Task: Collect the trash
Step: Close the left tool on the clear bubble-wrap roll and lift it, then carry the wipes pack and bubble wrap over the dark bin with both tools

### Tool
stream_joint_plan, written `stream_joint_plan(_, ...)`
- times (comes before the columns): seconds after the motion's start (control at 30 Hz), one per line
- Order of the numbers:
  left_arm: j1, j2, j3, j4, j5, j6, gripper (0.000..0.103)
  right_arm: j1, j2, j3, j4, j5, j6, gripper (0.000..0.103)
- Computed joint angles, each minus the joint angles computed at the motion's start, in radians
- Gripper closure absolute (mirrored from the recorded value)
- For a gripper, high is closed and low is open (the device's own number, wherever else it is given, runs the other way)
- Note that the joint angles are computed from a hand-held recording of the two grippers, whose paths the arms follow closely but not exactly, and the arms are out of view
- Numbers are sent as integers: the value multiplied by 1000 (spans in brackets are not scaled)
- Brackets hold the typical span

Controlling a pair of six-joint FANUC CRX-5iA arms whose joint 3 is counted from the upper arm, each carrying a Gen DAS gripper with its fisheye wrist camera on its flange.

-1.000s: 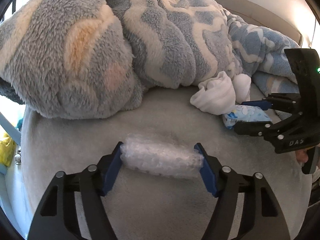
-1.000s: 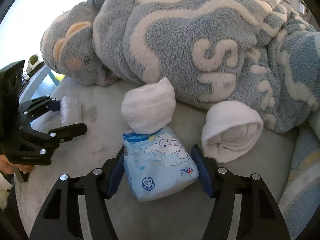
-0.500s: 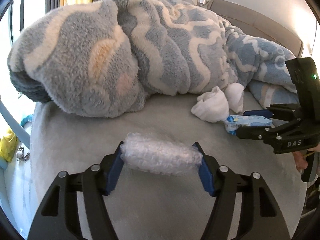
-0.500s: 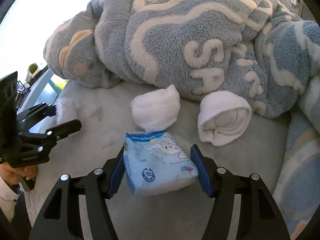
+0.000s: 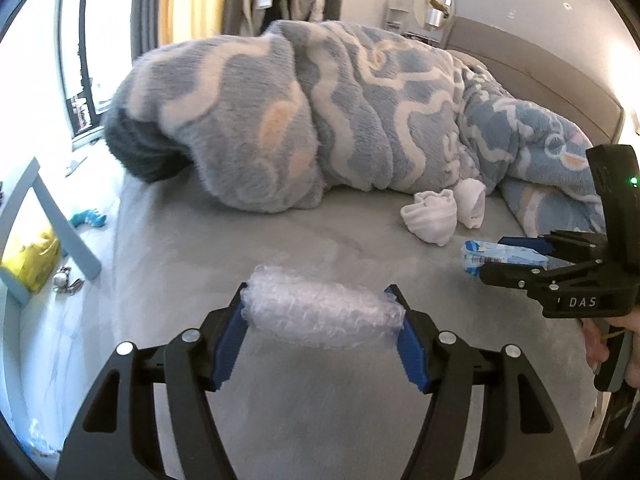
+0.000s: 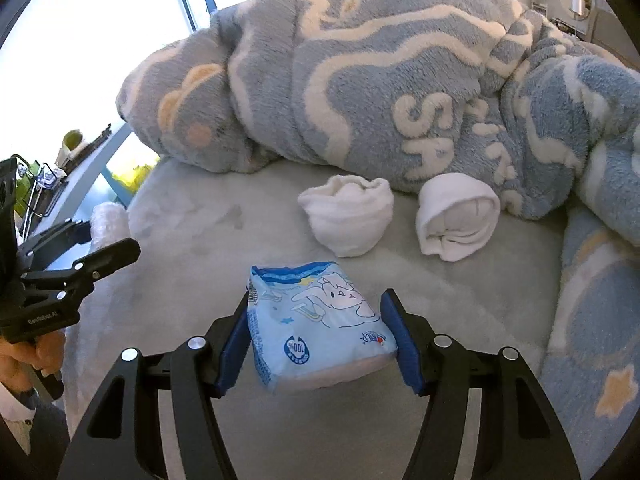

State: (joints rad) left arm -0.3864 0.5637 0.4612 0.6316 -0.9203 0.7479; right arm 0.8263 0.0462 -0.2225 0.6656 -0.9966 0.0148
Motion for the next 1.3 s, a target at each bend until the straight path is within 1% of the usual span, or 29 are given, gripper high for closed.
stream_joint_plan(0.23,32,-90,-116,14,47,-1,34,38,10,12,62,9,-43,39)
stream_joint_plan(0.47,71,-165,-204,22,63,4,34,73,60,62,90,-3,-54,39)
stream_joint_plan(0.73,126,-233,-283,16,69,-6,34,98,127,133,107,21,-57,39)
stream_joint_plan(0.8,141,-245,-297,22,69,-15,34,99,137,143,109,37,-64,39)
stream_joint_plan(0.9,165,-259,-313,30,64,-21,34,107,164,176,111,26,-59,39)
stream_joint_plan(1.03,194,-271,-325,23,58,-14,34,104,181,190,110,88,-71,39)
stream_joint_plan(1.3,259,-287,-349,28,50,-37,34,113,283,327,84,71,8,39)
